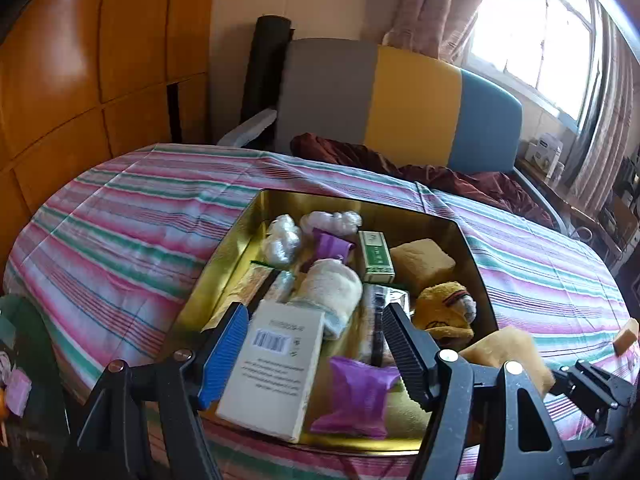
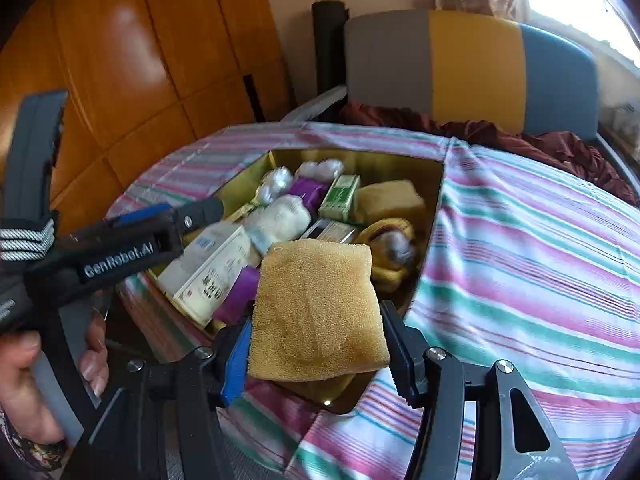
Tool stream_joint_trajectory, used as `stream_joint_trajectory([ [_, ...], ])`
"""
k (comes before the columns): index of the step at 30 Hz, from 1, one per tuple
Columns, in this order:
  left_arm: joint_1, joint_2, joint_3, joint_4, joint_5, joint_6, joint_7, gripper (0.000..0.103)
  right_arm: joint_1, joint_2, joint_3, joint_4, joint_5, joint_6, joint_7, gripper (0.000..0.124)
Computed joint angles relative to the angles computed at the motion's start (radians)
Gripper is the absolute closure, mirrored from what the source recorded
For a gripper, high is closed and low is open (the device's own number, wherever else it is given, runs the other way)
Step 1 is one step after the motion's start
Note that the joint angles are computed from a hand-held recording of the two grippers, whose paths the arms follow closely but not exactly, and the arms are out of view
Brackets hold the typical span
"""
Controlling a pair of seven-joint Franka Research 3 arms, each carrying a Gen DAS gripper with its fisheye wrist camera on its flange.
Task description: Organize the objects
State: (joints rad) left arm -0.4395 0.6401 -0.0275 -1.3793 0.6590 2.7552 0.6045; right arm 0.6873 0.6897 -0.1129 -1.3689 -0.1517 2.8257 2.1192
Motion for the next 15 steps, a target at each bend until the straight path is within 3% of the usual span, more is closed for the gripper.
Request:
stream_joint_trajectory([
  [15, 0.003, -0.022, 0.001, -0.027, 0.023, -0.012, -0.044, 0.032, -0.003, 0.114, 0.028, 0.217, -0.003, -0.22, -0.012, 0.065],
])
